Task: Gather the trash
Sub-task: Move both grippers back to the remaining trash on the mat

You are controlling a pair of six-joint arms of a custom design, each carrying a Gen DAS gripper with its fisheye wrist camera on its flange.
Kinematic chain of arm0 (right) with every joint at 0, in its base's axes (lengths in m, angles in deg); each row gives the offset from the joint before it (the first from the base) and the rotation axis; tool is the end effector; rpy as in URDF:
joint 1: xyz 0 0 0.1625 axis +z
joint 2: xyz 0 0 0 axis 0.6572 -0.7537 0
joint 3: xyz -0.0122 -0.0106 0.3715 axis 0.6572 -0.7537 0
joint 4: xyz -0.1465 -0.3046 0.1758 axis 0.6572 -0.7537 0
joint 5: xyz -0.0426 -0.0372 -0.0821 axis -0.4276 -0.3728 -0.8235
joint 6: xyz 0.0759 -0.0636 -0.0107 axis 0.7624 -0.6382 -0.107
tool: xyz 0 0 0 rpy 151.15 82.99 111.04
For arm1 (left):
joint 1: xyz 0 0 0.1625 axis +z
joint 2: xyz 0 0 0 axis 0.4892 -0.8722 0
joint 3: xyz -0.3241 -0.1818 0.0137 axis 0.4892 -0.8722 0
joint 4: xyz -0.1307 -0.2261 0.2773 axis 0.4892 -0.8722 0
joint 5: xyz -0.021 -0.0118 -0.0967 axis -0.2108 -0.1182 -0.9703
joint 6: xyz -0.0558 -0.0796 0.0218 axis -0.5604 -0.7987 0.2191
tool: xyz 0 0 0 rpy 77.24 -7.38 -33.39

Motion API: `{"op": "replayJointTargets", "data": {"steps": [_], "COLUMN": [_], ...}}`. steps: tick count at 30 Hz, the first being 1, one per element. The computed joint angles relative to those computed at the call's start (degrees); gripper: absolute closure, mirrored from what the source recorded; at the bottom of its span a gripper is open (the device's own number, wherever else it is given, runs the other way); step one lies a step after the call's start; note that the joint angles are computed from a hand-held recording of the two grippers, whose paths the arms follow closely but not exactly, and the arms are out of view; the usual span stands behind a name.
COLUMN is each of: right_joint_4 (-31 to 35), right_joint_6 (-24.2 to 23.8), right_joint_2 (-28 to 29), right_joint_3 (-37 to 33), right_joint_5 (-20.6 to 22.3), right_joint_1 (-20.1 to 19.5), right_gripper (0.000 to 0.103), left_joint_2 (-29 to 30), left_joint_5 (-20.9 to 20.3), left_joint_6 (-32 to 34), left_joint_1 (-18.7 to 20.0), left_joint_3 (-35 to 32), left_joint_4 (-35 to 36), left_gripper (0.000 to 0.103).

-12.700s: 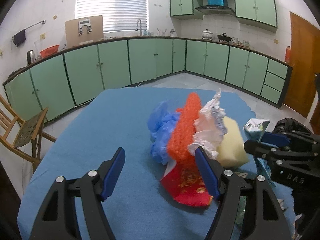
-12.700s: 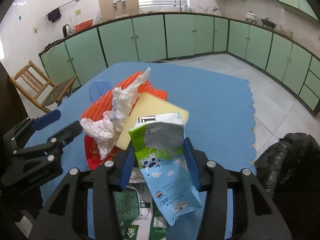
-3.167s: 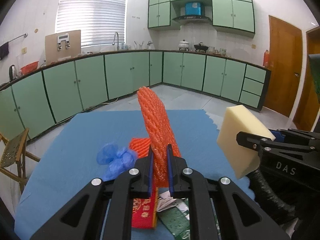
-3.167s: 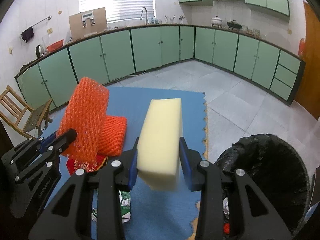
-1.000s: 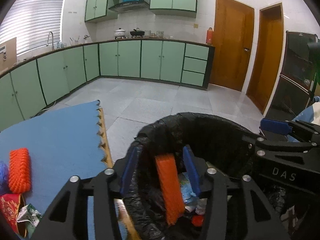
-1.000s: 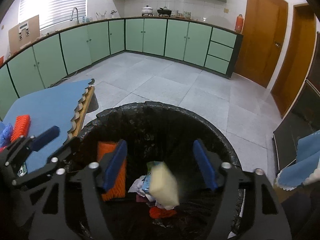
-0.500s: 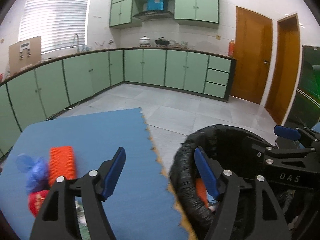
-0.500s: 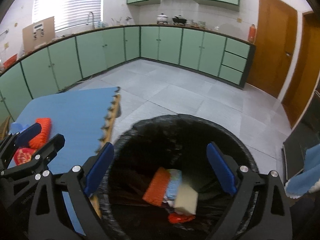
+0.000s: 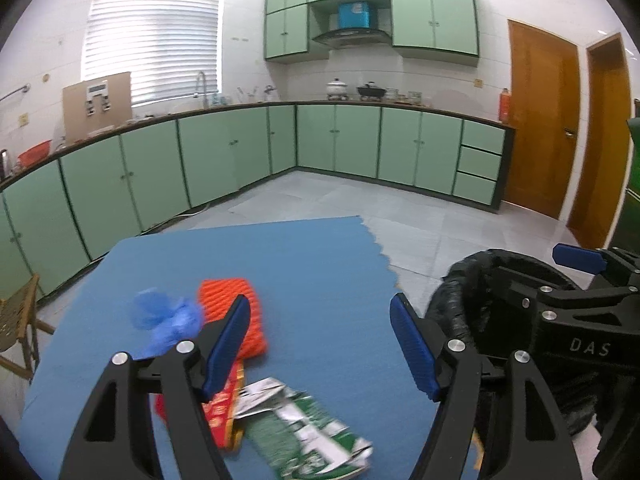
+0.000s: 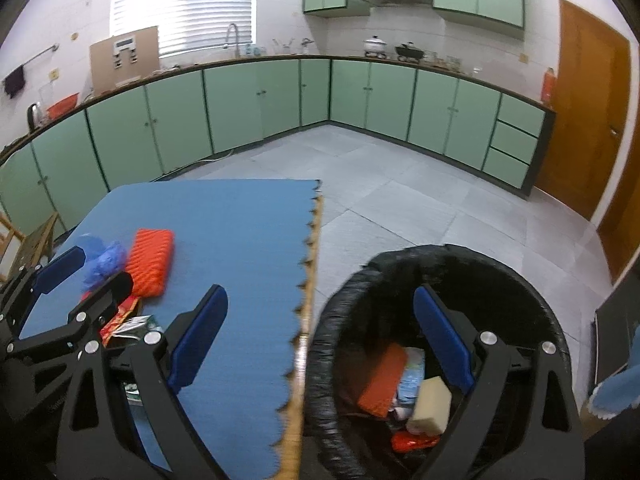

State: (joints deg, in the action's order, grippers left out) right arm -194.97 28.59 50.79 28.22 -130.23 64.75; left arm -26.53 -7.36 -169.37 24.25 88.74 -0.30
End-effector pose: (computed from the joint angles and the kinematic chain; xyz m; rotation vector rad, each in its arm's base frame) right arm 0.2266 -0.5941 0.1695 0.1533 -2.0375 1.0789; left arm -0.2414 -0.6408 0.1421 1.0124 2.2774 -1.0241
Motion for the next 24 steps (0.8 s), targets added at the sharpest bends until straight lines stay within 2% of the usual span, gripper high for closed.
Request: {"op": "replayJointTargets", "data": {"steps": [11,24], "right_joint_4": [2.45,6.20], "right_joint_6": [0.85,2.20], "right_joint_2": [4.25,7.57], "right_joint_3": [-2.56,-4.07], "right_joint_5": [1.11,4.73], "right_joint_1": [1.87,2.91], "right_gripper": [0.012,0.012], "left_joint_2": [-7.08,-10.96], "left_joint_5": [-3.47,-7.07], "left_joint_6": [1.31,2.13], "left_joint_1": [2.39,6.23], "left_joint_3": [9.70,13.89], "left_joint_4": [-4.67,-6.56], "left_gripper": [0.032,0.032]}}
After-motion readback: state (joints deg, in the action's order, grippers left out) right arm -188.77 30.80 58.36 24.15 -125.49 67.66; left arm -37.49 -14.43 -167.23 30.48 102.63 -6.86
